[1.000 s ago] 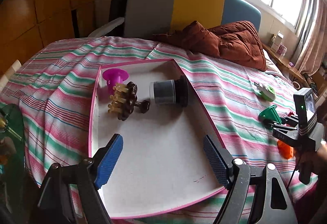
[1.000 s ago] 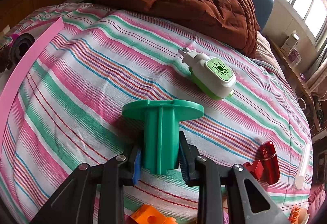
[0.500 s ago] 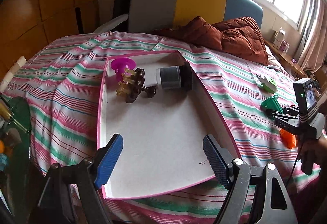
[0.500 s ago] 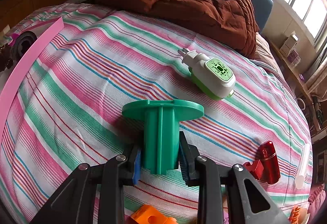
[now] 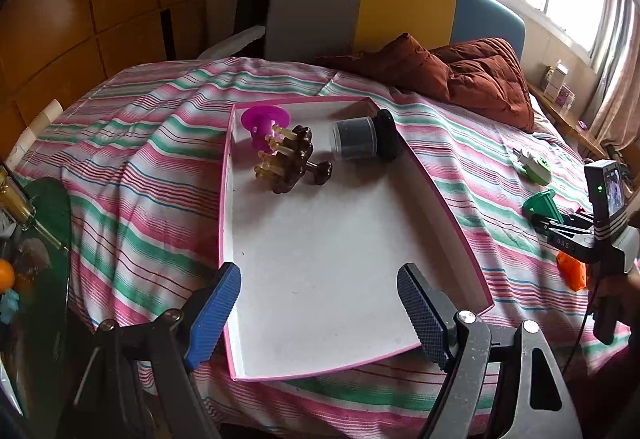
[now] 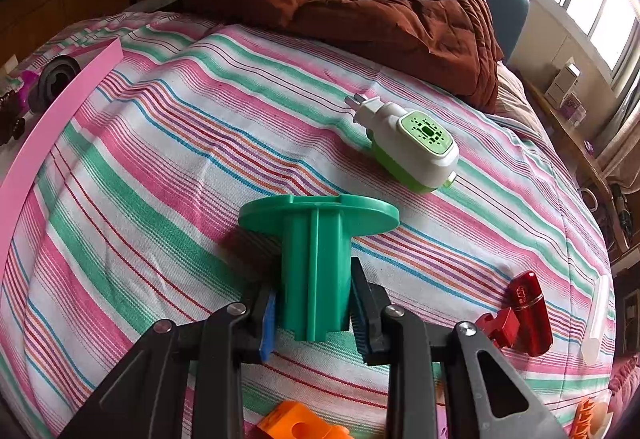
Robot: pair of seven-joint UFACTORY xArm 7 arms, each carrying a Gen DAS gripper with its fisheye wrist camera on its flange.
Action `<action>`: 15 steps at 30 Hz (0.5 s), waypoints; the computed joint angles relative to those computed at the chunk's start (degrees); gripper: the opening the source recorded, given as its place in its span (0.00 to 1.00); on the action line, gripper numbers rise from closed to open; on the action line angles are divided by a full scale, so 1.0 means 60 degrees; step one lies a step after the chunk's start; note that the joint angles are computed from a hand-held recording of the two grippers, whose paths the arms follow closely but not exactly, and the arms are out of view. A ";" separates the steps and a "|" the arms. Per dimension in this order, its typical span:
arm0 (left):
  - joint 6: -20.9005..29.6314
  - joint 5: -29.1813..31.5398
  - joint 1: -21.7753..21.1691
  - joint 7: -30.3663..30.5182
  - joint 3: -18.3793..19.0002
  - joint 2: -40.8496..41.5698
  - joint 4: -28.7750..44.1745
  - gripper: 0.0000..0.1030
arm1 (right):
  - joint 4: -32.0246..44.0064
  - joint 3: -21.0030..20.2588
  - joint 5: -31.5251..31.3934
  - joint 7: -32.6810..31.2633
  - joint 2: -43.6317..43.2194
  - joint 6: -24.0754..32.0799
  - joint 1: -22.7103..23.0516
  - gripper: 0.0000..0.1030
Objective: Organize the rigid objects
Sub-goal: 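Carry the green spool into the tray and open the right tool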
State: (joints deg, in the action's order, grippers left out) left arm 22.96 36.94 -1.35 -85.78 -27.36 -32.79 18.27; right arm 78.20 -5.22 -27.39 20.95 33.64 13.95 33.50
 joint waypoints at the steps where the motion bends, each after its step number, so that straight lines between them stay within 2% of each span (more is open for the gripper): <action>1: -0.0020 -0.0009 -0.0016 -0.0008 0.0031 -0.0054 -0.0051 0.79 | 0.0032 -0.0002 0.0049 0.0069 -0.0008 0.0110 0.0036 0.28; 7: -0.0057 -0.0168 -0.0076 0.0033 0.0086 -0.0392 -0.0313 0.79 | 0.0296 -0.0476 -0.0635 0.1163 -0.0047 0.1052 0.0707 0.28; 9: -0.0047 -0.0253 -0.0099 0.0079 0.0083 -0.0494 -0.0389 0.79 | 0.0354 -0.0023 -0.0450 0.1134 -0.0147 0.1349 0.0400 0.28; 12: -0.0025 -0.0389 -0.0112 0.0094 0.0066 -0.0650 -0.0499 0.79 | 0.0216 0.1183 0.0710 0.0310 -0.0393 0.1235 -0.0512 0.28; 15: -0.0006 -0.0541 -0.0114 0.0078 0.0041 -0.0801 -0.0615 0.79 | 0.0039 0.1638 0.1206 -0.0140 -0.0656 0.0768 -0.0606 0.28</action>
State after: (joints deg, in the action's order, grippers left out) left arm 22.93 33.69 -2.03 -85.31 -27.11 -37.60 14.58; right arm 78.43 4.61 -20.15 20.11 29.70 18.56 29.87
